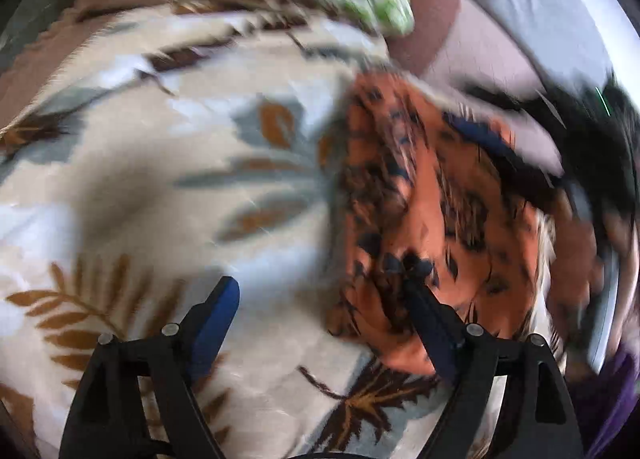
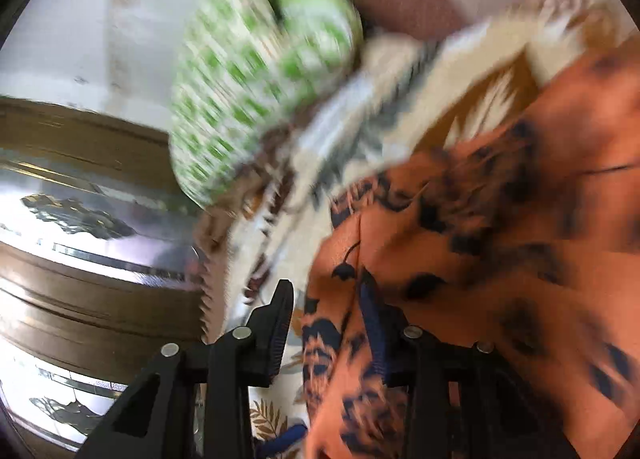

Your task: Fold small clothes

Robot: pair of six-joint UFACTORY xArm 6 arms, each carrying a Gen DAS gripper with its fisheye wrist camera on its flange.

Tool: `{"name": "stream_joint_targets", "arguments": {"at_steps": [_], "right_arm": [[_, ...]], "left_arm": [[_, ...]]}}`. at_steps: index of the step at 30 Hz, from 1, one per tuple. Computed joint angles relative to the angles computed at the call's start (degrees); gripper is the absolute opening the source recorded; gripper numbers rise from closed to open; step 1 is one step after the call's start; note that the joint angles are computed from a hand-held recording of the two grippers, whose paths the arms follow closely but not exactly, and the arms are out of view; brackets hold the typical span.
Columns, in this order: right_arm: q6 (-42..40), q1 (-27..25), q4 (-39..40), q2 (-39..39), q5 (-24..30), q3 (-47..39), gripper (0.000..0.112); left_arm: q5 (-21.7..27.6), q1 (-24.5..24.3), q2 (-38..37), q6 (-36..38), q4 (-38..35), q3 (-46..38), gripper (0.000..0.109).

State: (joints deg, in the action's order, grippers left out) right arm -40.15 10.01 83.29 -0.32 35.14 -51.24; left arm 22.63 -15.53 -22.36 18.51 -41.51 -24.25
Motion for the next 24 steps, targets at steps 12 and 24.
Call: {"name": "stream_joint_targets", "arguments": {"at_steps": [12,24], "right_arm": [[-1.6,-21.9,-0.6,-20.6,5.5,24.5,0.086],[-15.0,-9.5,5.7,-6.8,2.8,16.5,0.086]], "left_arm": [[1.8,-1.1,-2.6,17.1,-26.1,0.0,0.086],[1.1,-6.5,8.5,19.6,-28.5,-5.4,0.057]]}}
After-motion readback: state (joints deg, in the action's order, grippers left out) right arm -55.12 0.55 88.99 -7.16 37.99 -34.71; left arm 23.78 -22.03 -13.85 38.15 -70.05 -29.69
